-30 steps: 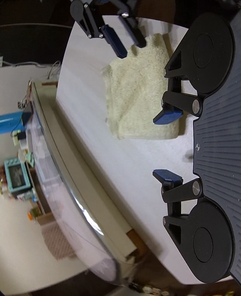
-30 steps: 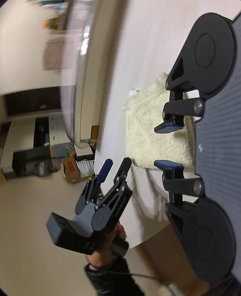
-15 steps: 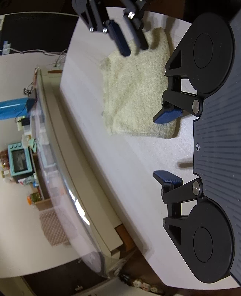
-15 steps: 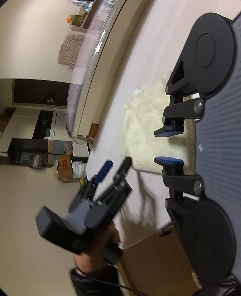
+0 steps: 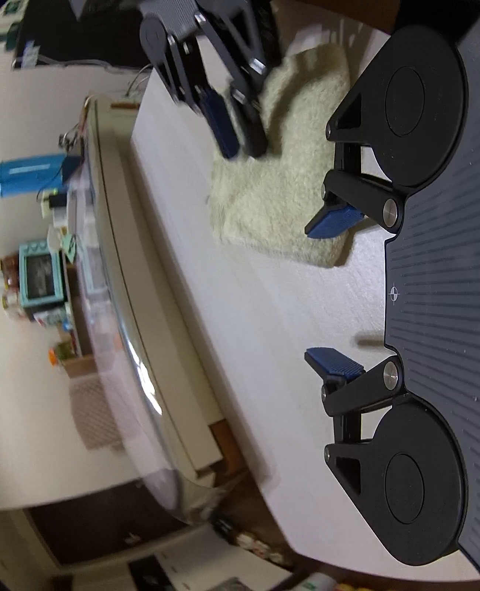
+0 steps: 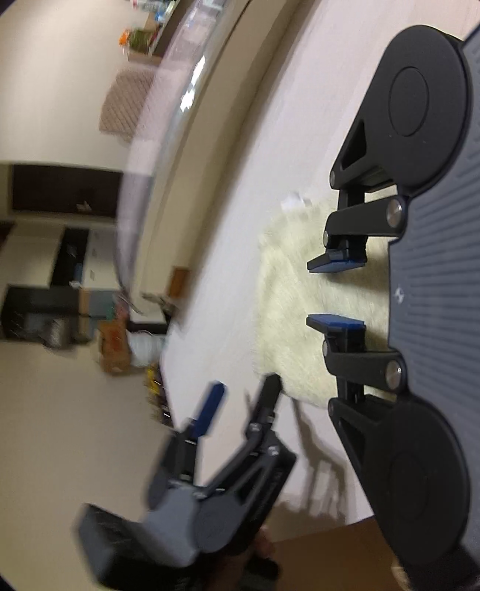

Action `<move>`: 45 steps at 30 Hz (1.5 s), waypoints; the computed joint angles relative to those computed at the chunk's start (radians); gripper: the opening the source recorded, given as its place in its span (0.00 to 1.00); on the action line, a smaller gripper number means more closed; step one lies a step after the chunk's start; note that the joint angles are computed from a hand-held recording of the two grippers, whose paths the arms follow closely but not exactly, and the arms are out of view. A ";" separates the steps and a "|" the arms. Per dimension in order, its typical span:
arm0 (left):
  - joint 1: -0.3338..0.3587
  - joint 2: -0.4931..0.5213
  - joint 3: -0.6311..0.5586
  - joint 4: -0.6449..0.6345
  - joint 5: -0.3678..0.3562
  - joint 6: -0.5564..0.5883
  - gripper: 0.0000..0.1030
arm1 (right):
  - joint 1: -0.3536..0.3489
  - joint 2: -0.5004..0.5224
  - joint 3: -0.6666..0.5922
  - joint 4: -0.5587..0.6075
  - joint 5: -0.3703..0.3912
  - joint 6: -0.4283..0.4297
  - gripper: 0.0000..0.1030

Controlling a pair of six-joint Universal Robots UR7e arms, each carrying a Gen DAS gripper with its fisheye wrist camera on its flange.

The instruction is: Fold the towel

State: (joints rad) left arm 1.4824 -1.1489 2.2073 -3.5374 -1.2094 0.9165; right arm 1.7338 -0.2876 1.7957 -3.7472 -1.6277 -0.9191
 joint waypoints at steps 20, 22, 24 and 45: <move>0.015 0.070 -0.172 0.107 0.013 0.157 0.78 | -0.037 -0.023 0.073 -0.109 -0.123 -0.123 0.35; 0.013 0.085 -0.192 0.104 0.019 0.173 0.78 | -0.030 -0.017 0.083 -0.117 -0.126 -0.132 0.35; 0.014 0.093 -0.205 0.107 0.019 0.168 0.78 | -0.024 -0.015 0.095 -0.118 -0.123 -0.131 0.35; -0.002 -0.144 0.141 0.107 -0.076 -0.017 0.77 | -0.024 -0.021 0.182 -0.245 -0.093 -0.045 0.52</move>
State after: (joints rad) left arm 1.4806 -1.2924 2.3483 -3.4302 -1.2857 0.8998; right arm 1.7101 -0.3091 1.9775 -3.9922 -1.7207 -0.9643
